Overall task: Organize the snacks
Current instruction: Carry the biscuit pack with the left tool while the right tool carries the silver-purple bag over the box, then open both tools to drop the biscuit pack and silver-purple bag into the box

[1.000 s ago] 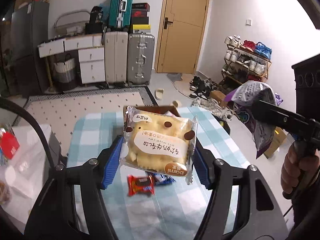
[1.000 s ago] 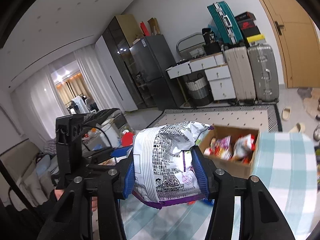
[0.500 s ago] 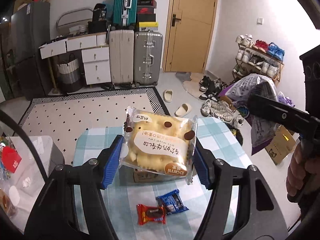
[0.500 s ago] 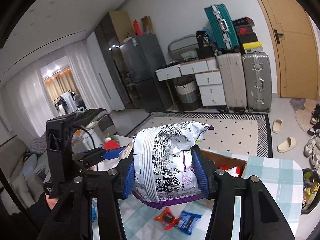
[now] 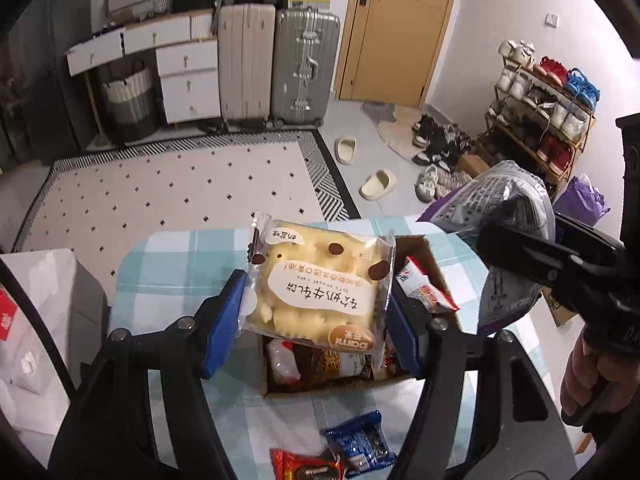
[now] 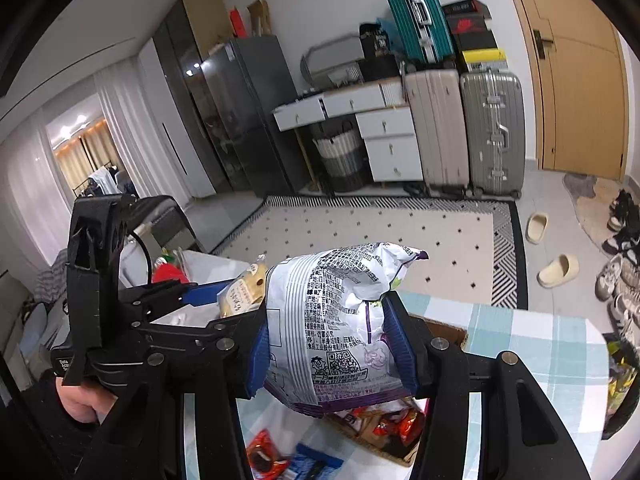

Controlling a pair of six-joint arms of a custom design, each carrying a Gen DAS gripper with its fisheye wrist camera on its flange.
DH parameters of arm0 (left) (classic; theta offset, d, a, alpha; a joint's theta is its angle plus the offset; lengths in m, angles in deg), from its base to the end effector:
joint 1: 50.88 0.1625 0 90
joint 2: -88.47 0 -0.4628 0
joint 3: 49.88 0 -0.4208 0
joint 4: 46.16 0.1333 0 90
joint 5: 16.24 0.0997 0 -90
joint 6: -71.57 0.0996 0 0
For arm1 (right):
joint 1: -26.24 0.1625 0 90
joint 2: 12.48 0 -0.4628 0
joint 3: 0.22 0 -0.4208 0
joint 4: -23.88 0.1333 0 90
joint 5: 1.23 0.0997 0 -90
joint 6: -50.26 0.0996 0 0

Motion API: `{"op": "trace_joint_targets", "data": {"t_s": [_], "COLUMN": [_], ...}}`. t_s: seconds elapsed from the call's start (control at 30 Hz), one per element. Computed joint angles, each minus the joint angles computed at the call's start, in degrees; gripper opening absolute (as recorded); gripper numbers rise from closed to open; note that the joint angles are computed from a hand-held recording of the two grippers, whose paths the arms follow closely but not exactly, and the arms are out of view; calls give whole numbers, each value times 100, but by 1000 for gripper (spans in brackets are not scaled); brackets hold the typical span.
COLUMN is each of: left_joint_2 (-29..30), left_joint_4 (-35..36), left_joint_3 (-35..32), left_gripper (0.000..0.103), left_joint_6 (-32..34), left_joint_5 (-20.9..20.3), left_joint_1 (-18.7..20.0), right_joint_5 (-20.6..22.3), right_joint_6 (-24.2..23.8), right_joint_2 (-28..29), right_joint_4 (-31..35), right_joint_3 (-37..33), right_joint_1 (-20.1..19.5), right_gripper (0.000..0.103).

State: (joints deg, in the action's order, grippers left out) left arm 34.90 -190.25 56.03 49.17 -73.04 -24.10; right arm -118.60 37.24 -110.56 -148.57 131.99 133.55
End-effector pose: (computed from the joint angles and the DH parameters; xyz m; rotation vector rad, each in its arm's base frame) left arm -0.4815 -0.4534 0.1215 0.9229 2.5152 -0.5728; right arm 0.2072 -0.3708 0.4003 0.3868 -2.4615 1.1329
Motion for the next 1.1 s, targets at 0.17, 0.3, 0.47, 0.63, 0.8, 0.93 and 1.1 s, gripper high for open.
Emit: {"op": "trace_joint_targets", "data": {"t_s": [0.17, 0.3, 0.47, 0.63, 0.8, 0.93, 1.1], "left_joint_2": [547, 805, 989, 1106, 1222, 1252, 1208], "left_joint_4": [-152, -185, -266, -353, -441, -305, -341], "left_joint_3": [-221, -340, -378, -306, -353, -398, -332], "left_gripper": [63, 63, 63, 64, 64, 68, 73], "left_joint_6": [254, 291, 345, 527, 566, 515, 448], "left_joint_5": [-121, -207, -304, -133, -186, -363, -566], "left_joint_1": [271, 441, 629, 694, 760, 804, 816], "right_joint_5": [205, 159, 117, 117, 38, -60, -157], "right_joint_6": [-214, -284, -386, -285, -214, -169, -57], "right_joint_2": [231, 469, 742, 945, 1133, 1193, 1073], "right_joint_4": [-131, -133, -223, -230, -341, -382, -325], "right_joint_3": [2, -56, -72, -84, -111, -117, -57], "right_joint_1": [-497, -747, -950, -1036, -1057, -1045, -1019], "right_gripper": [52, 52, 52, 52, 52, 54, 61]}}
